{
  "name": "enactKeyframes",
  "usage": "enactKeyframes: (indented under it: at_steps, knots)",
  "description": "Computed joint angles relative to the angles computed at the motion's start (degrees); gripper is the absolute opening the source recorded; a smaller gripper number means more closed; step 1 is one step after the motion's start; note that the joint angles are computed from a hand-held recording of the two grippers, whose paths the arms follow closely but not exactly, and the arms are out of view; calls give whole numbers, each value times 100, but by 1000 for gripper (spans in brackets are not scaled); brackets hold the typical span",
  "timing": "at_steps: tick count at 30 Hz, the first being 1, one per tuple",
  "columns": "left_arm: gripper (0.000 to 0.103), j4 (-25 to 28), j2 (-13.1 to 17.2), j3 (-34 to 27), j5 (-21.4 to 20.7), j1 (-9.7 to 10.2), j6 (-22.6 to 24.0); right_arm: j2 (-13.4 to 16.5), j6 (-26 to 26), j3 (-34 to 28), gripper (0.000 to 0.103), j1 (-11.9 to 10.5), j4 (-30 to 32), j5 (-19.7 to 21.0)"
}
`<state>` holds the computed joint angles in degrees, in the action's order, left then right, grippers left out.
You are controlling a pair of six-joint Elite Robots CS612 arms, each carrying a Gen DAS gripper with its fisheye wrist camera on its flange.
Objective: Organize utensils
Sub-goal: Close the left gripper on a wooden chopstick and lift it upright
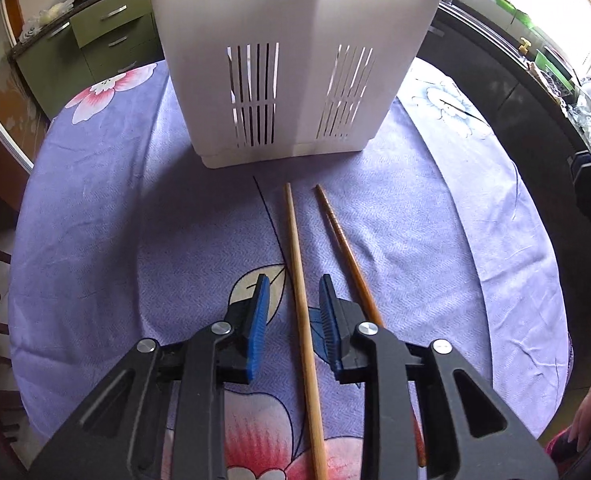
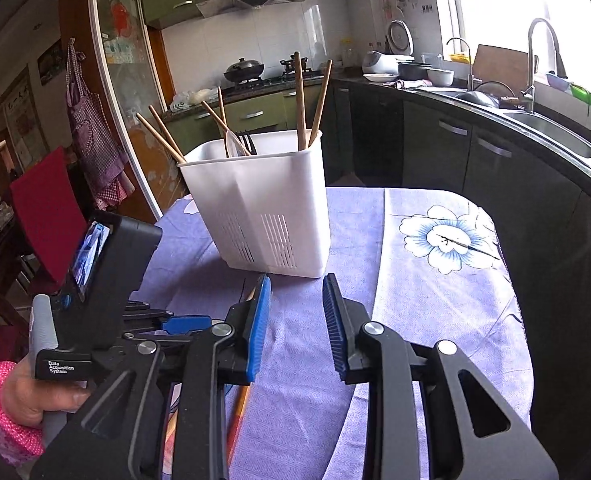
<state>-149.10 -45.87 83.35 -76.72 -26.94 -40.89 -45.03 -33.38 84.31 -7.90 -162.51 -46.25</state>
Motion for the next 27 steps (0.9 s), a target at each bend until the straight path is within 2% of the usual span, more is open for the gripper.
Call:
enactKeyframes:
  at_steps: [5, 8, 18, 27]
  knots:
    - [23, 152, 80, -135, 10, 6, 37, 27, 64, -74, 27, -2, 58, 31]
    - [16, 277, 123, -208, -12, 11, 71, 28, 144, -116, 27, 9, 65, 23]
    - [8, 353, 142, -229, 155, -37, 164, 32, 182, -122, 27, 13, 47, 2]
    - [7, 323, 127, -197, 169, -45, 211, 5, 132, -86, 27, 15, 51, -12]
